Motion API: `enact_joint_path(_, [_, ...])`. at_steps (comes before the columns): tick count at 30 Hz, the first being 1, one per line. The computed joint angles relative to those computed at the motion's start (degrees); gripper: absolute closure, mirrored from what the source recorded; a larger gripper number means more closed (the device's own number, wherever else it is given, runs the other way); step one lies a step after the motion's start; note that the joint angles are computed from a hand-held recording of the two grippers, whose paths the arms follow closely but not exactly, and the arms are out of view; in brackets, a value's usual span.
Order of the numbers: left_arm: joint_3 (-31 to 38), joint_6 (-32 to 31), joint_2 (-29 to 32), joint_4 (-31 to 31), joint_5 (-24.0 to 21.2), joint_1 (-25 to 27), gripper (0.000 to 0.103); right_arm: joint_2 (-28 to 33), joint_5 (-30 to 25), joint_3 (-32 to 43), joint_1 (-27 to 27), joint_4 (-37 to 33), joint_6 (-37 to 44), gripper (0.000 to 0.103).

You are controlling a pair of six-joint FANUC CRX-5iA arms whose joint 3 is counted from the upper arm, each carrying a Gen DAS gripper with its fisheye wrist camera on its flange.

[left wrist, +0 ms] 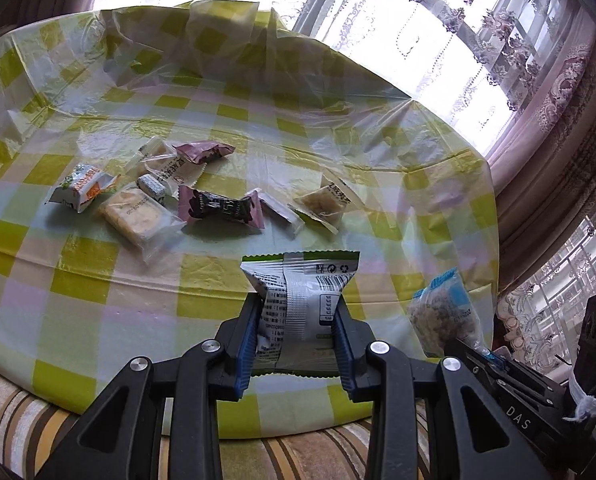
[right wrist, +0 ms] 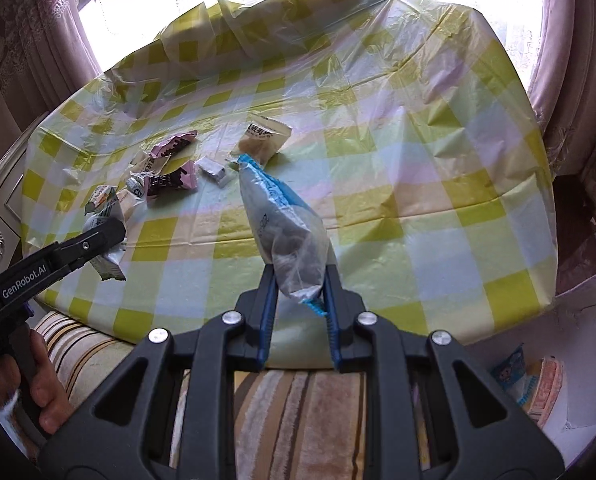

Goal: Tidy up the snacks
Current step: 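Carry both held snacks over the white box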

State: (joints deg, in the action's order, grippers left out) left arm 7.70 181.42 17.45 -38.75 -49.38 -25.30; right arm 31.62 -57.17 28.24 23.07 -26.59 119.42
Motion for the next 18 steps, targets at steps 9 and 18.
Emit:
enact_joint_path(9, [5.70,-12.76,4.91,7.60,5.71,-0.01,0.068,-0.95,0.13,-1.36,-4.87,2.83,-1.67,0.077])
enact_joint_path(18, [12.07,-30.54,11.62,21.20,11.22,0.45,0.068,-1.38,0.31,-2.09,-8.64,5.61,-3.61,0.077])
